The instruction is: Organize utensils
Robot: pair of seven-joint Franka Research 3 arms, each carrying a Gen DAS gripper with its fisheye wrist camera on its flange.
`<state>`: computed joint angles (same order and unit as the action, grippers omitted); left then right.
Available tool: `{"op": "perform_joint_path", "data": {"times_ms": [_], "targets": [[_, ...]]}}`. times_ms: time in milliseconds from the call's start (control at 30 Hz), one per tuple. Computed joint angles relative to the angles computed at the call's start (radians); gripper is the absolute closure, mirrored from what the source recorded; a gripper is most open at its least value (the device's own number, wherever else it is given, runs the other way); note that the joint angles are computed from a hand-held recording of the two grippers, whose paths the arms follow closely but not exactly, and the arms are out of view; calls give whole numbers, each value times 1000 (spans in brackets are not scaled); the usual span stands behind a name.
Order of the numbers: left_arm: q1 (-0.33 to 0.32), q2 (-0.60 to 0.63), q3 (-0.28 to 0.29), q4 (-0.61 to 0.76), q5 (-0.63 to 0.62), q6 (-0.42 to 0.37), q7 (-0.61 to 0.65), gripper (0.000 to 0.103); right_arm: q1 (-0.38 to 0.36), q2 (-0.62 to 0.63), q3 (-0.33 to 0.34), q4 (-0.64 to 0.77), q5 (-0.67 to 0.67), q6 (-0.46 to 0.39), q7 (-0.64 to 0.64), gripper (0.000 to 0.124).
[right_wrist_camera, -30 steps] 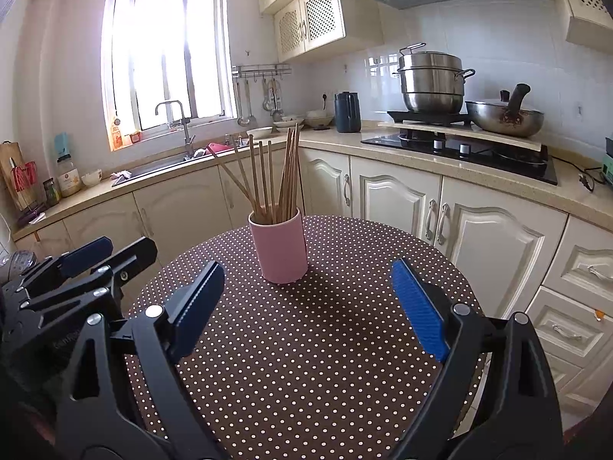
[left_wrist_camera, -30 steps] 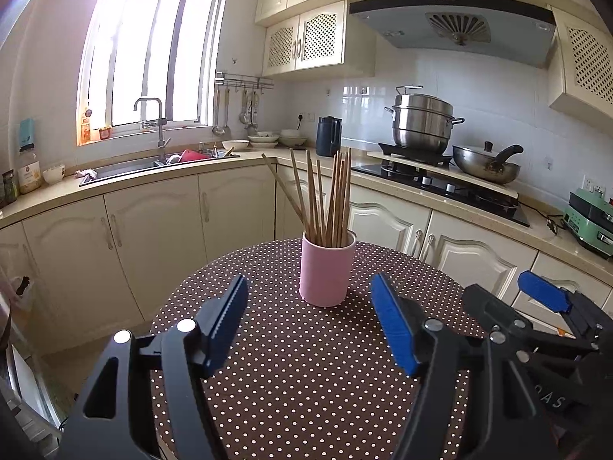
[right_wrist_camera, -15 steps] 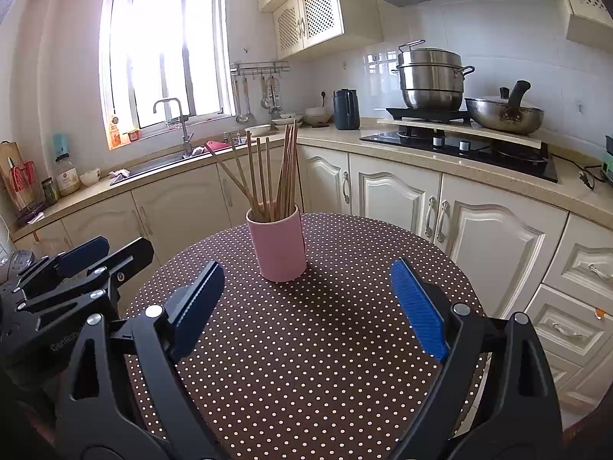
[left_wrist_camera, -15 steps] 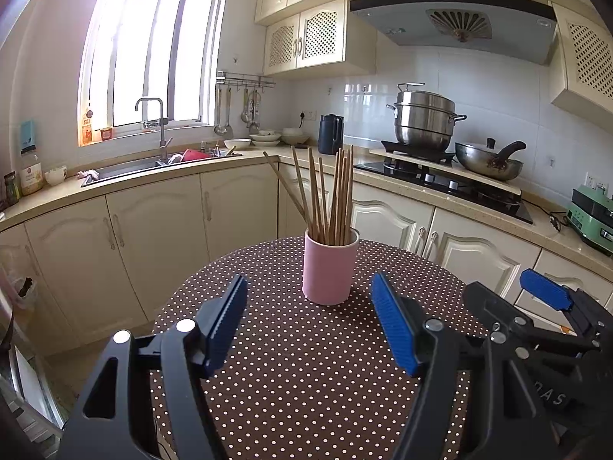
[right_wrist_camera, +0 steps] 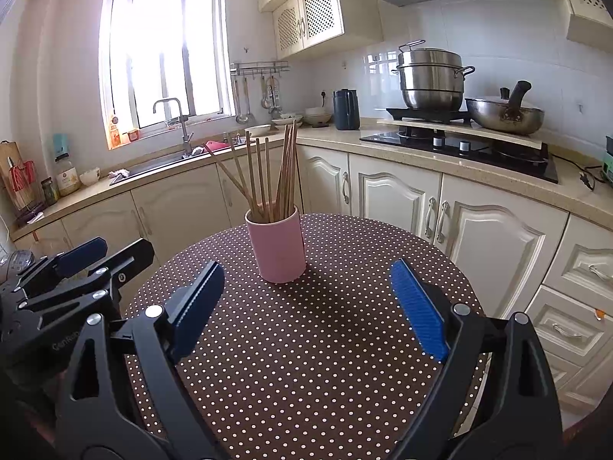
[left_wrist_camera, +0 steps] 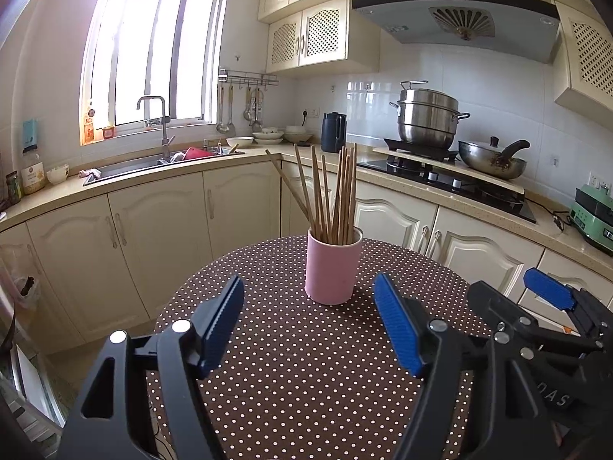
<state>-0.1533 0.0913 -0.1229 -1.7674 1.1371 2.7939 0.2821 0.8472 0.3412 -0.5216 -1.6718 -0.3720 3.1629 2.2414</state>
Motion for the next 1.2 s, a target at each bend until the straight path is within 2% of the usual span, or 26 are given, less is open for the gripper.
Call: {"op": "perform_joint_path", "data": {"times_ms": [833, 1200], "targets": [[7, -7, 2, -6, -3, 4, 15, 32, 22, 6, -24, 5, 42, 7, -47, 36], [11, -8, 1, -9, -10, 7, 21, 32, -2, 7, 7, 10, 53, 0, -64, 36]]}}
